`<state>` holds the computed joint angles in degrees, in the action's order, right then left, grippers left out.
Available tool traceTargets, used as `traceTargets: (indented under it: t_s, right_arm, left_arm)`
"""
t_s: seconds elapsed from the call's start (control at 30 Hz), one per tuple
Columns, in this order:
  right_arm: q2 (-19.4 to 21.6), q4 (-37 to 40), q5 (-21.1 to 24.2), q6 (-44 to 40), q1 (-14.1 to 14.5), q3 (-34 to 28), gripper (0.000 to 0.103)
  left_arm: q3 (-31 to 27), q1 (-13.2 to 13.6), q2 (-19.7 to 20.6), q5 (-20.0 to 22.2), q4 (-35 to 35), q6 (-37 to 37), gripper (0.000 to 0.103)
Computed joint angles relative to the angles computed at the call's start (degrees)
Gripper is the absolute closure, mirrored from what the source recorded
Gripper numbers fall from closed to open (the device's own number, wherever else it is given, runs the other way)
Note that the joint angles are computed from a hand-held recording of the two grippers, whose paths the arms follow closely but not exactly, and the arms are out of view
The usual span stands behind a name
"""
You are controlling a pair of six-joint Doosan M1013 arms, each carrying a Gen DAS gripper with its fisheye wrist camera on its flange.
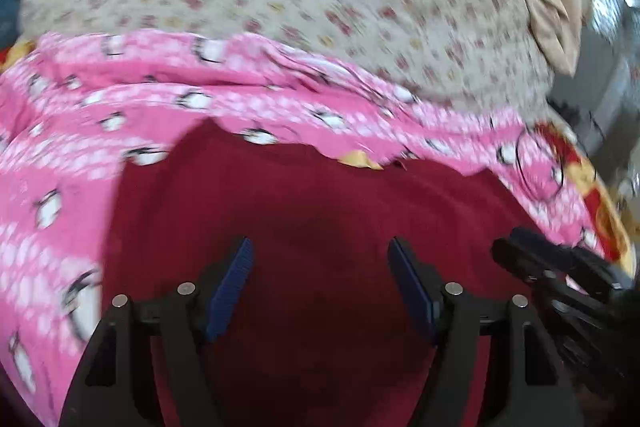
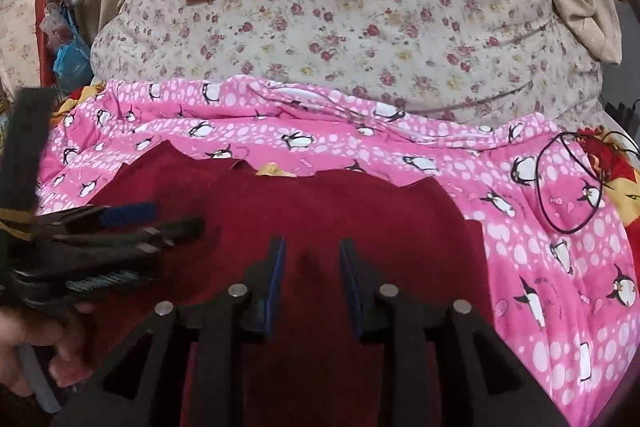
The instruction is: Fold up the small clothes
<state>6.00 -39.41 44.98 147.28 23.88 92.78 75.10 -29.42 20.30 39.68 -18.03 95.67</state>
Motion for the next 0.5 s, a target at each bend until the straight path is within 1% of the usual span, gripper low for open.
traceTargets:
  t_s: [0.03, 0.07, 0.1, 0.13, 0.17, 0.23, 0.27, 0.3, 0.37, 0.4, 0.43, 0.47, 0.5]
  right_arm:
    - [0.55, 1.09, 0.9, -0.32, -0.32, -0.63, 0.069]
    - [1.21, 4.1, 2.54, -1.71, -1.0, -1.5, 0.065]
    - [2.55, 8.86, 5.53, -3.65, -2.0, -2.47, 0.053]
    - [2.67, 10.62, 5.52, -4.17, -2.48, -2.31, 0.049]
    - [2.12, 9.38, 4.1, -2.62, -2.41, -1.67, 0.049]
    - [2.13, 8.52, 4.69, -2.57, -1.97, -2.18, 0.049]
    - [1.72, 6.5, 3.58, -1.52, -1.53, -1.78, 0.049]
    - [0.97, 2.88, 1.14, 0.29, -0.79, -0.93, 0.049]
    - [0.09, -1.68, -3.12, 1.32, 0.35, 0.08, 0.049]
    - [-0.06, -1.84, -4.24, 0.75, 0.52, 0.28, 0.048]
    - [0.19, -0.15, -5.27, -1.74, 0.58, 0.01, 0.047]
    - [0.66, 1.95, -4.99, -4.2, 0.53, -0.45, 0.046]
    - [1.84, 5.45, -2.52, -7.94, 0.46, -1.58, 0.045]
  left_arm:
    - [0.47, 0.33, -0.38, -0.24, 0.68, -1.44, 0.048]
    - [0.64, 0.79, -0.45, 0.82, 2.09, -3.93, 0.048]
    - [0.39, 1.15, -0.17, 2.34, 2.65, -5.2, 0.049]
    - [0.41, 1.8, 0.06, 3.29, 1.03, -4.43, 0.05]
    - [1.07, 2.5, -0.17, 2.78, -2.25, -1.26, 0.05]
    - [1.59, 2.84, -0.72, 2.38, -3.25, 1.24, 0.051]
    - [2.37, 2.99, -1.32, 1.46, -3.69, 2.27, 0.051]
    - [3.52, 3.24, -2.11, 0.1, -4.62, 3.29, 0.051]
    - [5.13, 3.77, -3.19, -1.24, -7.23, 4.87, 0.051]
    - [5.99, 3.92, -3.65, -1.83, -7.97, 4.86, 0.051]
    - [6.36, 3.87, -3.79, -2.09, -7.72, 4.24, 0.051]
    - [6.52, 3.61, -3.7, -2.05, -6.36, 3.11, 0.051]
    - [6.47, 2.94, -3.53, -2.3, -2.89, 1.11, 0.051]
